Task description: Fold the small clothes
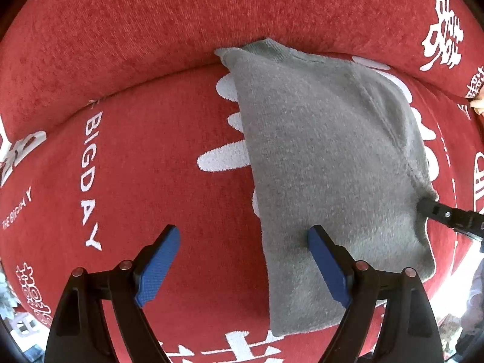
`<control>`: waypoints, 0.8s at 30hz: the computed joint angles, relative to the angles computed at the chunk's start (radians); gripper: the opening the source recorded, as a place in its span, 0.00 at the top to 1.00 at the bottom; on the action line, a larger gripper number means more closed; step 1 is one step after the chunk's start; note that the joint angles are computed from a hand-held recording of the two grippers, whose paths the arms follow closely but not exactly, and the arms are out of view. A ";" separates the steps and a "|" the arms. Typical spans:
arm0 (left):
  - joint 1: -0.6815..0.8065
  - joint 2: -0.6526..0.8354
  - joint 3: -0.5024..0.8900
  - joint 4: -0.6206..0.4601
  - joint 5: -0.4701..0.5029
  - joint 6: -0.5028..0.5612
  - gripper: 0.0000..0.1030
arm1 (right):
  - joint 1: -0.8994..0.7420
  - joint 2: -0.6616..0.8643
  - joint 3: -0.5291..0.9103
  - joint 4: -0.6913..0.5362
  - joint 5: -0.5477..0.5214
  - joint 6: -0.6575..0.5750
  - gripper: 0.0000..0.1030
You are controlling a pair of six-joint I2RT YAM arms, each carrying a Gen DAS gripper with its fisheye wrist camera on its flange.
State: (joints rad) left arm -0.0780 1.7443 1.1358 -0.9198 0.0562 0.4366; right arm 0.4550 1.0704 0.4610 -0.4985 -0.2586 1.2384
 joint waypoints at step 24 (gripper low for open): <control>0.023 0.008 0.063 -0.051 -0.011 -0.016 0.00 | -0.075 -0.157 0.049 -0.215 0.023 -0.049 0.59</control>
